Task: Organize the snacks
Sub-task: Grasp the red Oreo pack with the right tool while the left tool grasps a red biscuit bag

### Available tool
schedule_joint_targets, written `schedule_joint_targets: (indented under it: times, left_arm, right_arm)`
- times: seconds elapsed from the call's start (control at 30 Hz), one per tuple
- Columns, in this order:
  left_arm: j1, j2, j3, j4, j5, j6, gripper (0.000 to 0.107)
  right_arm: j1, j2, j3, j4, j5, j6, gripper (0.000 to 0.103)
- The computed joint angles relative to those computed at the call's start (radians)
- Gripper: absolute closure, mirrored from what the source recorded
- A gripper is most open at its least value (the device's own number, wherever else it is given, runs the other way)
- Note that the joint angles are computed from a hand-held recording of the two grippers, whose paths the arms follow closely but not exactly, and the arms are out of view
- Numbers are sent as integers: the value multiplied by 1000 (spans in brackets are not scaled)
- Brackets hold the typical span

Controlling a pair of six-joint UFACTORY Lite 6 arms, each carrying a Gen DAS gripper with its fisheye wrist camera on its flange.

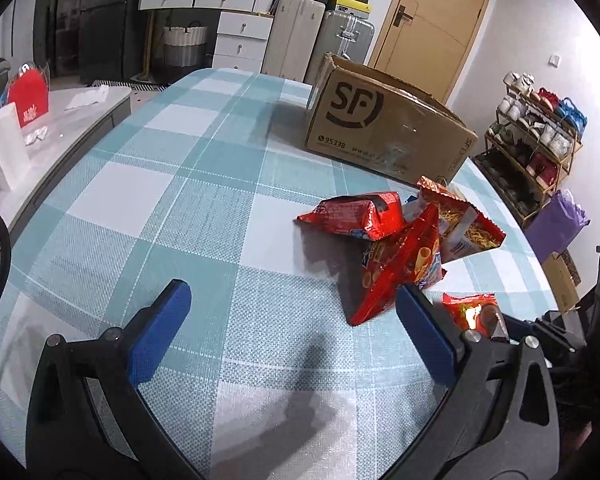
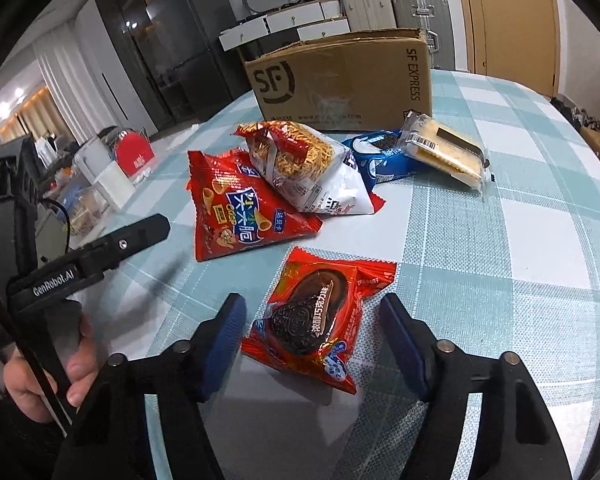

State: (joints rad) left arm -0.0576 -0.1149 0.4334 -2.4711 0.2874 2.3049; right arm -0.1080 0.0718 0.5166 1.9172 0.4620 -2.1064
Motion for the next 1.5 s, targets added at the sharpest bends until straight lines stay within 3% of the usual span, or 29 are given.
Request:
schedule_joint_targets:
  times: [0.17, 0.27, 0.8, 1.17, 1.37, 1.47, 1.5]
  left_arm:
    - [-4, 24, 11, -5, 5, 0, 5]
    - [-4, 35, 18, 32, 8, -30, 5]
    - [-55, 119, 102, 311, -4, -282, 5]
    - [-137, 343, 358, 671, 3, -763, 5]
    - [-186, 410, 437, 611, -42, -743, 6]
    - [-206, 422, 451, 585, -50, -724, 14]
    - [-209, 424, 454, 595, -48, -730, 27]
  right_arm:
    - [49, -14, -6, 61, -48, -61, 52]
    - [20, -1, -2, 19, -8, -33, 58]
    - [-183, 30, 0, -133, 221, 77, 59]
    - [-273, 43, 41, -145, 224, 27, 59]
    - [-326, 99, 82, -207, 290, 80, 59]
    - [-333, 108, 87, -210, 308, 69, 59]
    - [-336, 109, 87, -213, 314, 71, 59]
